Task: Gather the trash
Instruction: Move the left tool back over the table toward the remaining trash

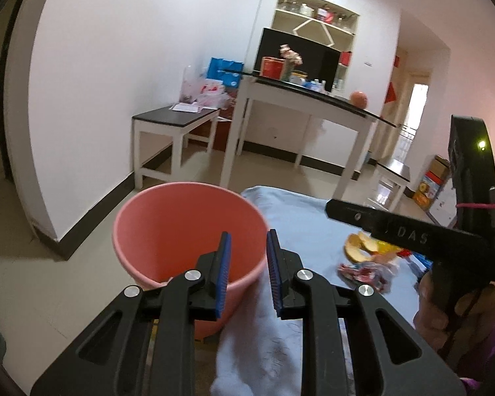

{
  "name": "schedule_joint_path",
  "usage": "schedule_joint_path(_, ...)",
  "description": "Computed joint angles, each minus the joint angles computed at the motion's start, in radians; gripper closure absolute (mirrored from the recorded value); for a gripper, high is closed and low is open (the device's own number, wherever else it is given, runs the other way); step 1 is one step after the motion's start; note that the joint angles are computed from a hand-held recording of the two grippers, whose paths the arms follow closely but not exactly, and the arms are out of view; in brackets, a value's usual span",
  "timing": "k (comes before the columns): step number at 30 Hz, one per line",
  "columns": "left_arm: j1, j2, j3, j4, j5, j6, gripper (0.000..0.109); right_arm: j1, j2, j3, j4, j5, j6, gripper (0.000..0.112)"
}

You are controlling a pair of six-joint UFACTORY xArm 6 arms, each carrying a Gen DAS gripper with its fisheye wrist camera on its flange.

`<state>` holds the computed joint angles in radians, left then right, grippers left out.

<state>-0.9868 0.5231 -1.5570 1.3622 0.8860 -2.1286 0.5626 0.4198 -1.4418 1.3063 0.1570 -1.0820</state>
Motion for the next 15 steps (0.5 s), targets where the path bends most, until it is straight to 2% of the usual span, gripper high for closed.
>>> schedule_joint_path(4,-0.025,0.039,-0.058,0.002,-0.001,0.029,0.087,-0.015,-0.077,0.07,0.197,-0.052,-0.182,0.077)
schedule_joint_path(9,-0.046,0.097,-0.14,-0.019,-0.016,0.093,0.087,-0.059,-0.159,0.141,0.42,-0.057,-0.342,0.077)
schedule_joint_path(15,-0.064,0.15,-0.217,-0.036,-0.019,0.146,0.087,-0.145,-0.25,0.203,0.463,0.04,-0.268,0.077)
